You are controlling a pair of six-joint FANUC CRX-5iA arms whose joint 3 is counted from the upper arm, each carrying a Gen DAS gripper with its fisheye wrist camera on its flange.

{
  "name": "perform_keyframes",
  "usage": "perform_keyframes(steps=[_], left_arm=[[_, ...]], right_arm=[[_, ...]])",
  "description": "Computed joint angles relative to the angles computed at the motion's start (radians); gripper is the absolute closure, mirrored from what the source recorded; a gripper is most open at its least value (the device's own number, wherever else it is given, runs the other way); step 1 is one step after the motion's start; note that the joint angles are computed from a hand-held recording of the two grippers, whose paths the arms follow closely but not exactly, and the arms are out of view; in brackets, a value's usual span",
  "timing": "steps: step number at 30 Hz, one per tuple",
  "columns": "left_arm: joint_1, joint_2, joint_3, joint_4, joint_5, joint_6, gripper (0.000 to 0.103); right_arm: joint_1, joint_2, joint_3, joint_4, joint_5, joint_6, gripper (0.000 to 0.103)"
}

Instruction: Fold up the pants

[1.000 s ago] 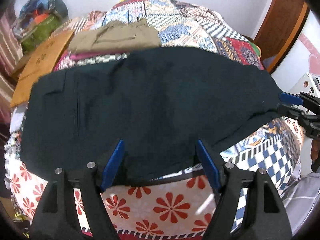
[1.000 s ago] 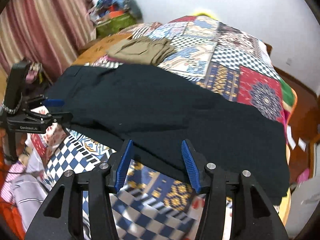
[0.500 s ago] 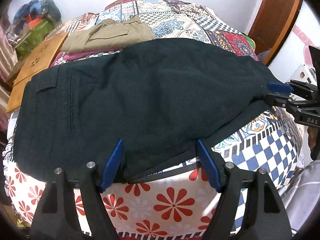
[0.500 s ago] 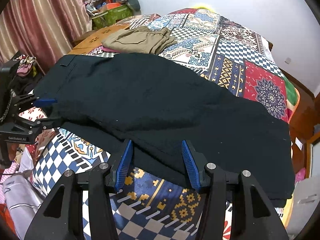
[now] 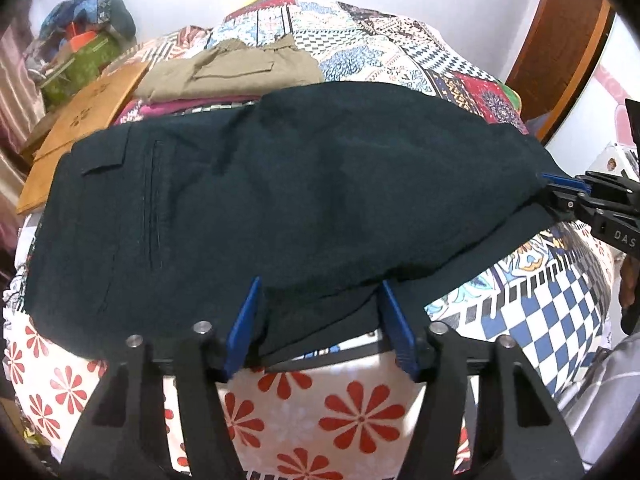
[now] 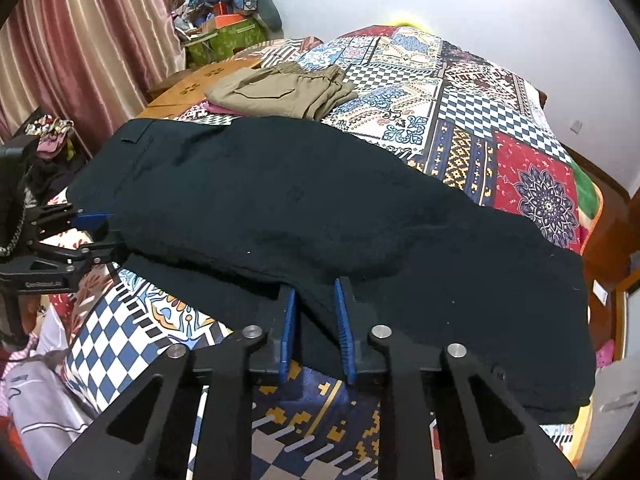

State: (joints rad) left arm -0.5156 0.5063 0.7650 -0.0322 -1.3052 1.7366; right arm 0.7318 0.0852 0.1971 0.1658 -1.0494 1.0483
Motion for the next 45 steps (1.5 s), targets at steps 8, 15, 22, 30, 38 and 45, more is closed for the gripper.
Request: perform_keyframes(steps=[8, 15, 22, 30, 38, 45], left_arm=[[0.009, -0.022, -0.03, 0.029, 0.047, -0.005, 0.073], [0.008, -0.065, -0.068, 0.036, 0.079, -0.027, 0.081], [0.012, -0.064, -0.092, 0.06, 0.04, -0.061, 0.075], [0.045, -0.13, -0.164, 0.097, 0.08, -0.06, 0.056], [0.104, -0.164, -0.194, 0.061, 0.121, 0.057, 0.051], [0.132, -0.145, -0.256, 0.002, 0.067, 0.126, 0.051]], right_arm=[[0.011, -0.029, -0.013, 0.004, 0.012, 0.012, 0.091], [0.036, -0.042, -0.017, 0.026, -0.018, 0.044, 0.091], [0.017, -0.024, 0.02, -0.025, -0.102, 0.074, 0.091], [-0.007, -0.046, 0.059, -0.029, -0.109, 0.041, 0.081], [-0.009, 0.074, 0.188, -0.104, -0.062, 0.085, 0.068], [-0.026, 0.103, 0.169, -0.167, -0.112, 0.114, 0.067]])
